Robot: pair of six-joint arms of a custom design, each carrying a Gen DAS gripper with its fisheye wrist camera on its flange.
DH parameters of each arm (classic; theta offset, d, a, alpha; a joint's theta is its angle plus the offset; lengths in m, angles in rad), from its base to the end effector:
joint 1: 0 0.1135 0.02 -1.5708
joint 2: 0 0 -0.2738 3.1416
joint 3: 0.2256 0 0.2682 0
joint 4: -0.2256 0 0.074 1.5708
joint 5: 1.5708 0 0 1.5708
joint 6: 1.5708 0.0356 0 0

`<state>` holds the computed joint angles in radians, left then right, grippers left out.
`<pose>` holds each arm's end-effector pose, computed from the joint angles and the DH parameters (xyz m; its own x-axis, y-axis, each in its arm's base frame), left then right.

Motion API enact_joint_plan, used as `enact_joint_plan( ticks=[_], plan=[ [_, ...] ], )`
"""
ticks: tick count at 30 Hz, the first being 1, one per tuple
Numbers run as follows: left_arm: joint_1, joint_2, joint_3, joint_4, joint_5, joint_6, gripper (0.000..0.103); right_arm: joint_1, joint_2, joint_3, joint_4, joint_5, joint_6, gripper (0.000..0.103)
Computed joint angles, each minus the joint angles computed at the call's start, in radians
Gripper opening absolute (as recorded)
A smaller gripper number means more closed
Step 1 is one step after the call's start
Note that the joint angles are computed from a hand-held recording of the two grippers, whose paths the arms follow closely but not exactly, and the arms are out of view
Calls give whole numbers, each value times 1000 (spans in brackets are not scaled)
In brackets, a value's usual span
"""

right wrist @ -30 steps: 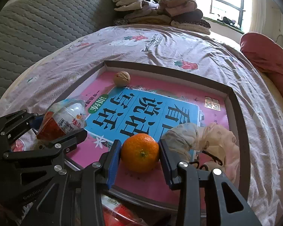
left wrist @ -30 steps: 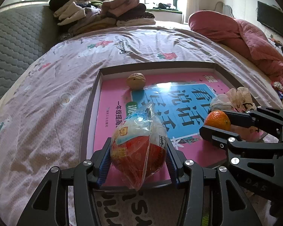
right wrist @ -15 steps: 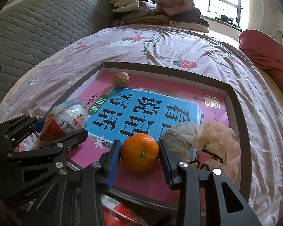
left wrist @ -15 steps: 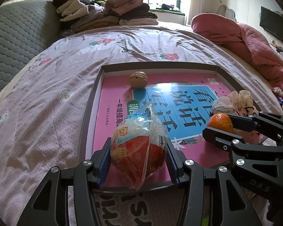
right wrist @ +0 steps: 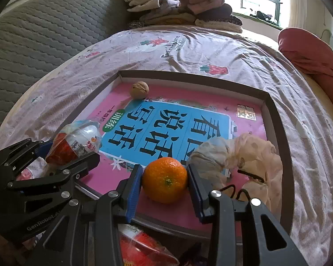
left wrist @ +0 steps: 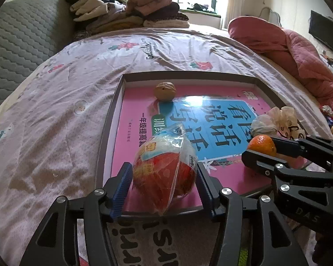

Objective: Organize objects
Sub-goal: 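Lower the Kinder egg into the tray with the left tool while the right tool releases the orange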

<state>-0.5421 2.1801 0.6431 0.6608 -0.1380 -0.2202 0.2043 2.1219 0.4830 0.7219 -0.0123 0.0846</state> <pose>0.2727 -0.1585 -0.0051 -0.7374 0.1916 -0.6477 0.2813 0.9589 -0.0367 0.2663 0.0556 -0.0051 -0.7923 -0.0779 -0.6052 -0.1437 0.9877 0.0611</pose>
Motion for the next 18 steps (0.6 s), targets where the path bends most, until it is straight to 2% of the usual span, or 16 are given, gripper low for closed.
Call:
enact_joint_plan(
  ticks=[6, 14, 18],
  plan=[
    [6, -18, -18, 0, 15, -6, 66, 14, -24, -11, -22, 31, 0, 41],
    [12, -39, -55, 30, 34, -13, 69, 22, -76, -59, 9, 52, 8, 41],
    [8, -55, -86, 57, 35, -29, 71, 11, -123, -86, 9, 39, 12, 45]
  ],
)
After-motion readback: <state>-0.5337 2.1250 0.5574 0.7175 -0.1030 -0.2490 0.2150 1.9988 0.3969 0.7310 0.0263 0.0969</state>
